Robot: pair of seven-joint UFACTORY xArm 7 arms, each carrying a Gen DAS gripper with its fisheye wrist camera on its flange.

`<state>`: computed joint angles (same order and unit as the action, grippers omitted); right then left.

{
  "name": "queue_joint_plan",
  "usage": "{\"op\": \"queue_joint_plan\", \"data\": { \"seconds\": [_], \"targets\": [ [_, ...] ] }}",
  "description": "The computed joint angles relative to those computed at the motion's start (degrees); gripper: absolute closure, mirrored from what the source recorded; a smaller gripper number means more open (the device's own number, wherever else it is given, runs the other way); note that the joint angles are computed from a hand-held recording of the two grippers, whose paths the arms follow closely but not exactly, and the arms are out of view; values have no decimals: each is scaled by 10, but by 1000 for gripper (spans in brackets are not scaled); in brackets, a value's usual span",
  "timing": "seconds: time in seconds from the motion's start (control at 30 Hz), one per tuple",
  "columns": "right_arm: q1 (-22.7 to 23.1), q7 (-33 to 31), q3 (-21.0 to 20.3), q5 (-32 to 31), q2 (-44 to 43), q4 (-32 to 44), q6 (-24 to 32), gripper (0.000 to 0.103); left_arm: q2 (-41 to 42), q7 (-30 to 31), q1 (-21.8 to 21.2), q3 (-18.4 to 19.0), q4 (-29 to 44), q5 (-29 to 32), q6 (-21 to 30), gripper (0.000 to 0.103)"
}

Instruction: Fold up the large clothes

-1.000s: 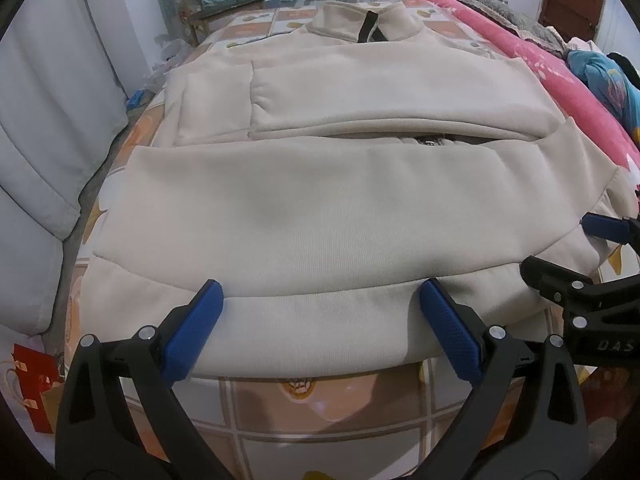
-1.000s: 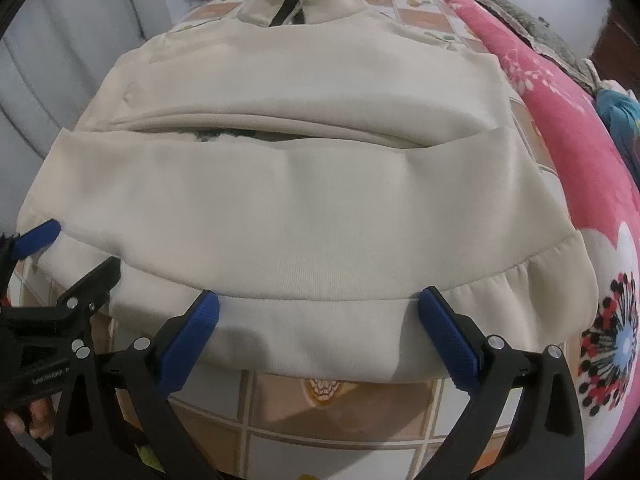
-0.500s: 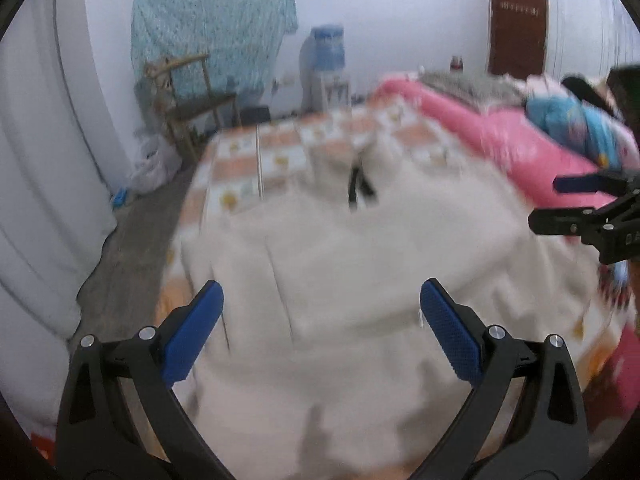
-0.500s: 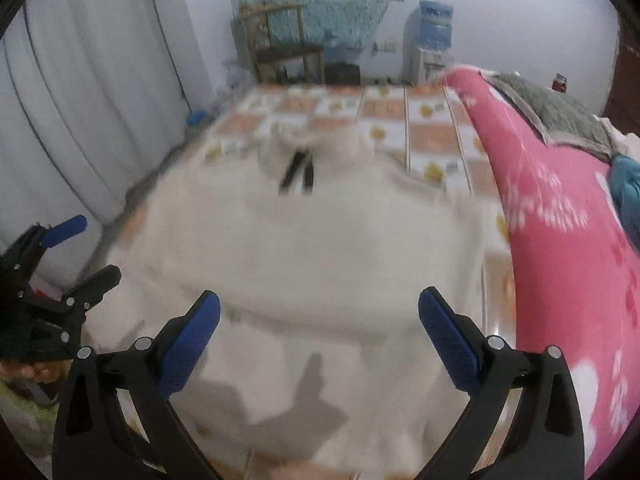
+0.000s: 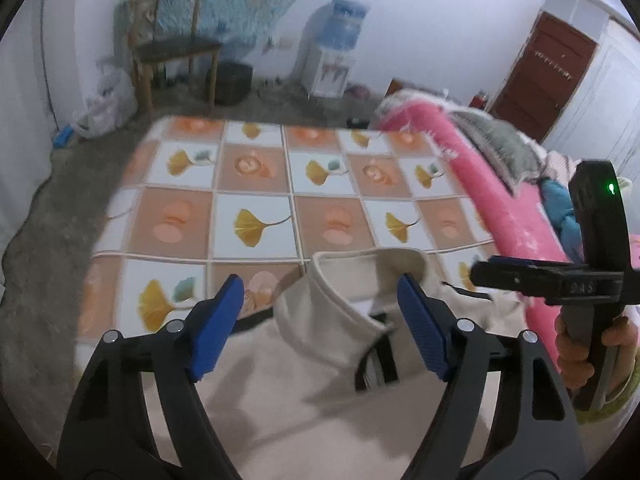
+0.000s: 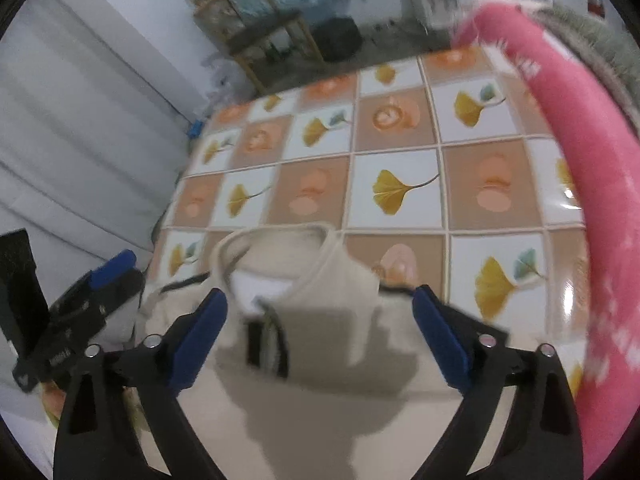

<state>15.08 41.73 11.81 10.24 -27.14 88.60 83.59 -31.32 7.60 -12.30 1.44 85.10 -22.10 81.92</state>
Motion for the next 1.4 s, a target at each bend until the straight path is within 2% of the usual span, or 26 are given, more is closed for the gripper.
{"op": "queue_joint_plan", "data": {
  "seconds": [0.1, 0.17, 0.23, 0.27, 0.3, 0.33, 0.37, 0.43, 0.73, 0.87, 0.93, 0.97, 1.03, 1.1, 1.23, 1.33, 1.4],
  "targets": [
    [0, -12, -16, 16, 16, -26, -14, 21, 22, -1, -2, -20, -20, 8, -19, 31],
    [0, -19, -26, 28, 19, -51, -25, 31, 33, -13, 0, -34, -34, 20, -31, 45],
    [2, -25, -33, 42, 13, -75, -36, 51, 37, -16, -2, -33, -42, 18, -28, 70],
    [4, -29, -37, 53, 5, -86, -46, 61, 39, -20, -4, -33, -46, 17, -24, 78],
    [5, -32, -39, 59, 2, -90, -49, 74, 39, -15, -6, -31, -46, 14, -23, 84],
    [8, -38, -38, 62, -5, -91, -51, 82, 31, -9, -8, -32, -52, 16, -28, 86],
    [10, -46, -33, 55, -8, -85, -48, 85, 26, -4, -9, -34, -53, 20, -31, 88],
    [11, -61, -19, 28, -9, -59, -31, 86, 6, 15, -16, -31, -52, 21, -28, 91],
    [25, -97, 54, -41, -66, -2, 61, 87, -105, 75, -36, -25, -56, 39, 23, 95],
    [26, -101, 85, -52, -108, -26, 85, 87, -161, 90, -37, -23, -76, 52, 57, 95],
    [30, -94, 93, -41, -130, -51, 94, 83, -192, 91, -34, -24, -97, 61, 83, 94],
    [32, -93, 96, -36, -138, -63, 98, 82, -207, 89, -31, -23, -111, 65, 96, 94],
    [36, -87, 102, -26, -158, -94, 113, 68, -232, 88, -24, -20, -139, 71, 113, 91],
    [40, -79, 99, -11, -175, -115, 126, 64, -251, 82, -17, -11, -163, 77, 144, 85],
    [34, -68, 89, -6, -206, -110, 165, 60, -278, 77, -5, 30, -172, 66, 179, 85],
    [16, -63, 81, -7, -217, -74, 172, 60, -275, 78, -5, 66, -142, 37, 162, 85],
    [-1, -66, 79, -6, -208, -47, 150, 60, -258, 75, -6, 67, -123, 19, 132, 85]
  ]
}}
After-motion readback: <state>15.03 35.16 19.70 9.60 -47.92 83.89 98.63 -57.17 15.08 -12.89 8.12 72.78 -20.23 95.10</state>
